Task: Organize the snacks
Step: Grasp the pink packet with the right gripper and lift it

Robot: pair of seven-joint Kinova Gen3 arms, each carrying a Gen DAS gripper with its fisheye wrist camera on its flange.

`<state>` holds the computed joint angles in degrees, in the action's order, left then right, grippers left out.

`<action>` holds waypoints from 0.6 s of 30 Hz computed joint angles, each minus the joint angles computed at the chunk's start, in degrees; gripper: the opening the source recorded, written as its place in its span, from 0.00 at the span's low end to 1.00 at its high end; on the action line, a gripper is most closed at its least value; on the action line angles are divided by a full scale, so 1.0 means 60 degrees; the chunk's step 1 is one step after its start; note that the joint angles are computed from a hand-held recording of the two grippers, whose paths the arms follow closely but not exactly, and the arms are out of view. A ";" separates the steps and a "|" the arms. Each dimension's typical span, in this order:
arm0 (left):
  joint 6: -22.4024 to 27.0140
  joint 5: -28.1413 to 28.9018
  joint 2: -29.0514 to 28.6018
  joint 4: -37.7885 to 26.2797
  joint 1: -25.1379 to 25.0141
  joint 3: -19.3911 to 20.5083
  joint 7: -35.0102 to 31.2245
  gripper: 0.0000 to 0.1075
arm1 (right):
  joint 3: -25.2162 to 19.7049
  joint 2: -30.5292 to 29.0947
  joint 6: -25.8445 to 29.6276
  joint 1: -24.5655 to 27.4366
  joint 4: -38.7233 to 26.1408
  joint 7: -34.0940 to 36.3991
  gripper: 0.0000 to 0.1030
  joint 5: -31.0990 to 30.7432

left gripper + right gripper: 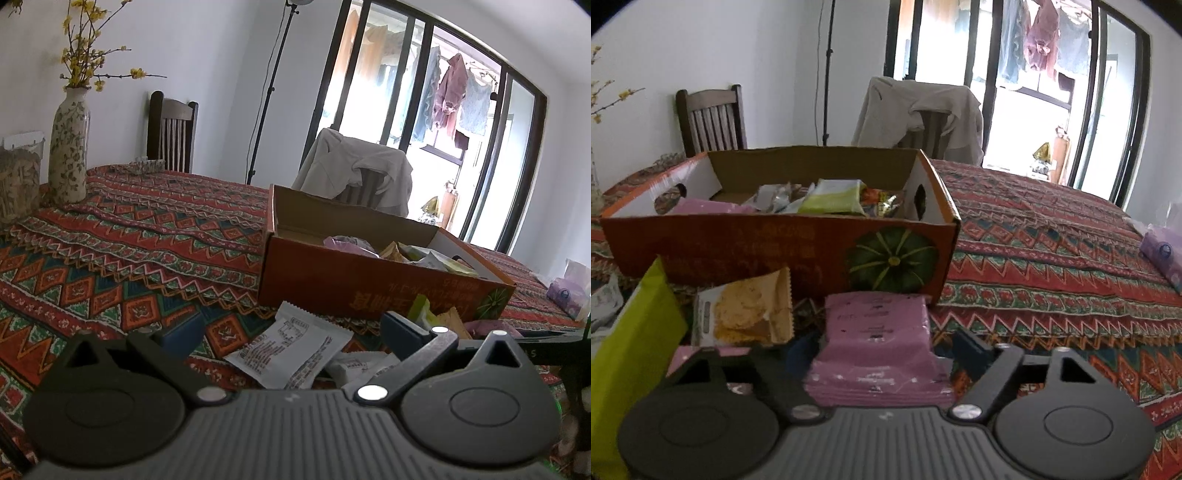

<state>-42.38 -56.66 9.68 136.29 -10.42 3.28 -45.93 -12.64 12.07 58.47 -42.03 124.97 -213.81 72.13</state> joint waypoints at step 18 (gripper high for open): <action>-0.0002 0.0071 -0.0001 0.0017 -0.0027 -0.0019 0.0065 0.96 | -0.0873 -0.0205 0.2335 -0.1350 0.1125 -0.2792 0.16 0.0571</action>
